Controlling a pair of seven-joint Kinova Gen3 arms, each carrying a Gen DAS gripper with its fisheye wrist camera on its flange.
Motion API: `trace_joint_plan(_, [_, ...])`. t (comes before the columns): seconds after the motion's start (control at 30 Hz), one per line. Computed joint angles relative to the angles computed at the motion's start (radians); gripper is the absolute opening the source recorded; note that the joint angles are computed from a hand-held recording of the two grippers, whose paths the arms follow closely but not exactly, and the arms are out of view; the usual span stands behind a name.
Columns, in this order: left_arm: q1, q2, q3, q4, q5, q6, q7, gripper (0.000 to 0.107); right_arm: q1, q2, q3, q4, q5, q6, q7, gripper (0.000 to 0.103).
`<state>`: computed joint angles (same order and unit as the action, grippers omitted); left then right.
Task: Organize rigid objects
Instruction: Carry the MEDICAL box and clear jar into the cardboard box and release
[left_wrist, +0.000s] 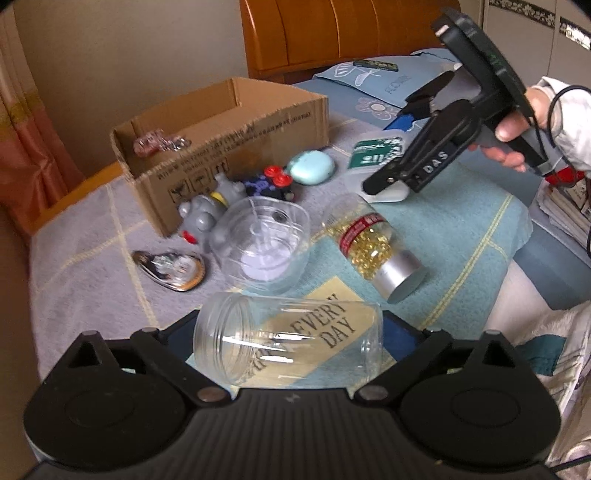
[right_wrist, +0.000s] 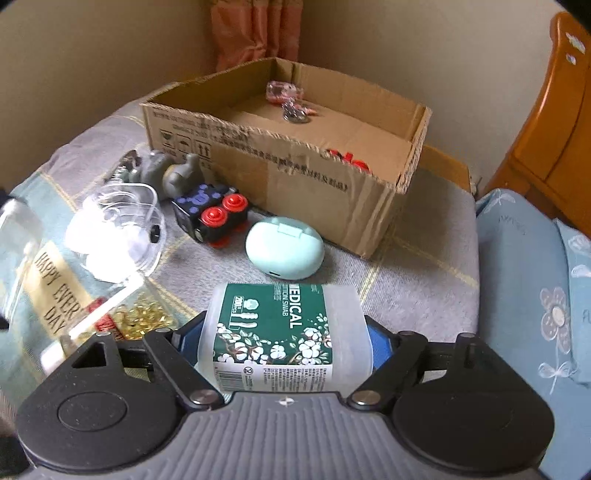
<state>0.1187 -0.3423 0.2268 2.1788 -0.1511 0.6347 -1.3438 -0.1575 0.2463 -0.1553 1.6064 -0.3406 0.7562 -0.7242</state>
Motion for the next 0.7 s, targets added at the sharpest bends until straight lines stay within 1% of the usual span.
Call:
trace_joint_plan(0.03, [-0.01,-0.001,0.011,-0.017,-0.012,0.024,0.008,0.097,-0.003,-0.005,0.0,-0.003,0.006,0.005,0.002,0.086])
trace_joint_plan(0.17, [-0.022,0.006,0.019,-0.085,-0.044,0.104,0.007,0.097,0.008,-0.034,-0.002,-0.029,-0.006,0.052,0.05,0.086])
trace_joint_plan(0.3, [-0.015,0.027,-0.01,-0.155,-0.046,0.155,-0.018,0.097,0.019,-0.049,0.004,-0.076,-0.044,0.107,0.085,0.086])
trace_joint_plan(0.43, [-0.011,0.057,-0.051,-0.22,-0.023,0.165,-0.058,0.097,0.023,-0.055,0.013,-0.128,-0.076,0.151,0.097,0.086])
trace_joint_plan(0.57, [-0.025,0.093,-0.063,-0.284,-0.038,0.155,-0.083,0.097,0.017,-0.05,0.017,-0.184,-0.086,0.174,0.101,0.086])
trace_joint_plan(0.7, [-0.037,0.15,-0.078,-0.364,-0.053,0.151,-0.106,0.097,0.01,-0.029,0.016,-0.246,-0.09,0.19,0.086,0.086])
